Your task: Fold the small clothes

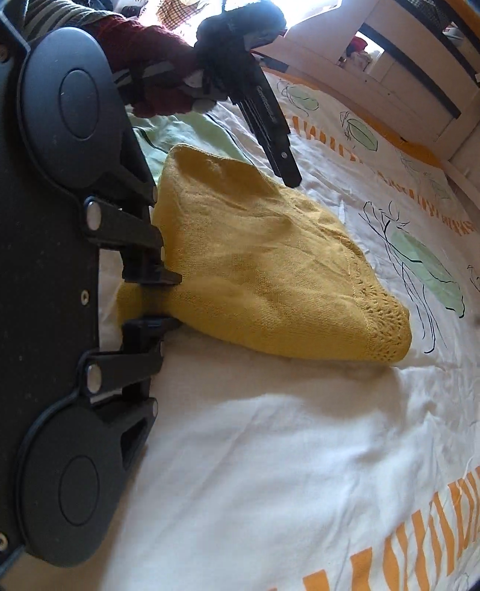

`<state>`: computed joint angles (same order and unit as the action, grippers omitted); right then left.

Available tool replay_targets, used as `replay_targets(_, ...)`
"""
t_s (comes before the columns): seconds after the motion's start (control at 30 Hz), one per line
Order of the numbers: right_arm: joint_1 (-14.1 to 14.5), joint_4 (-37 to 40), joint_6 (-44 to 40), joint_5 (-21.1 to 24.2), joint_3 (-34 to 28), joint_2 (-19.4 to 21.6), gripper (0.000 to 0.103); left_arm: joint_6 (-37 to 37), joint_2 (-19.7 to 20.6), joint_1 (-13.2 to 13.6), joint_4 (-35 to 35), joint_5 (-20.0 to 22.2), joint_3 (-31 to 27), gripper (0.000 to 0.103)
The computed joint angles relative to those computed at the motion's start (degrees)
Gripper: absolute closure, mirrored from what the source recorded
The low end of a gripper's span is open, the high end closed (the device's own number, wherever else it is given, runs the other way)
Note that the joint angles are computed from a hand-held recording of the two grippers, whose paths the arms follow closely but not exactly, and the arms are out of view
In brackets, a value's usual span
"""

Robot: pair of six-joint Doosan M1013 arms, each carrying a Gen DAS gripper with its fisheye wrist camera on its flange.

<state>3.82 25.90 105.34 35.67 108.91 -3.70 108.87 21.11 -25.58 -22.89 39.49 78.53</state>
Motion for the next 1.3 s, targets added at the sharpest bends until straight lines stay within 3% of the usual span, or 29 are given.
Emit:
replay_targets(0.03,0.57,-3.0,1.66,0.15,-0.37,-0.19,0.067,-3.61,0.91,-0.29,4.23,1.1,-0.86,0.061)
replay_targets(0.07,1.3,-6.92,3.9,0.37,-0.84,-0.43,0.058,-5.24,1.75,-0.16,5.46,2.45,-1.64,0.058)
replay_targets(0.13,3.08,-16.48,8.83,0.32,-1.84,-0.94,0.043,-4.08,1.97,0.75,2.07,2.27,-1.25,0.055)
replay_targets(0.2,4.61,-26.21,14.1,-0.95,-2.39,-1.33,0.019,-3.03,1.6,0.87,2.02,1.96,-0.84,0.053)
replay_targets(0.33,5.02,-38.93,22.4,-4.34,-3.67,0.12,0.012,-2.75,1.21,0.97,2.05,1.61,-0.3,0.051)
replay_targets(0.47,4.83,-52.51,33.2,-5.49,-5.99,4.17,0.009,-3.09,1.14,0.97,2.34,1.57,-0.23,0.048)
replay_targets(0.6,3.5,-53.68,36.12,-5.36,-8.0,7.66,0.007,-3.61,1.13,0.76,3.34,0.98,-0.07,0.044)
replay_targets(0.7,3.28,-49.38,29.3,1.46,-10.63,11.06,0.006,-5.39,1.27,0.42,5.72,0.57,-0.24,0.033)
replay_targets(0.73,3.2,-49.21,29.33,1.06,-10.2,11.3,0.004,-5.93,1.34,0.38,6.27,0.7,-0.4,0.032)
replay_targets(0.83,3.4,-50.93,33.89,-0.68,-8.69,10.05,0.001,-6.3,1.41,0.43,6.89,1.68,-0.97,0.028)
replay_targets(1.07,7.04,-64.73,49.25,-2.55,-4.73,4.07,0.0,-9.68,-1.59,-0.12,11.96,1.1,1.2,0.0)
replay_targets(1.2,10.62,-70.29,56.46,1.1,-3.59,1.71,0.0,-12.43,-4.42,-0.87,16.17,0.19,3.75,0.0)
replay_targets(1.3,12.22,-70.86,59.67,1.04,-2.36,0.06,0.0,-9.74,-6.54,-0.75,13.82,0.62,5.7,0.0)
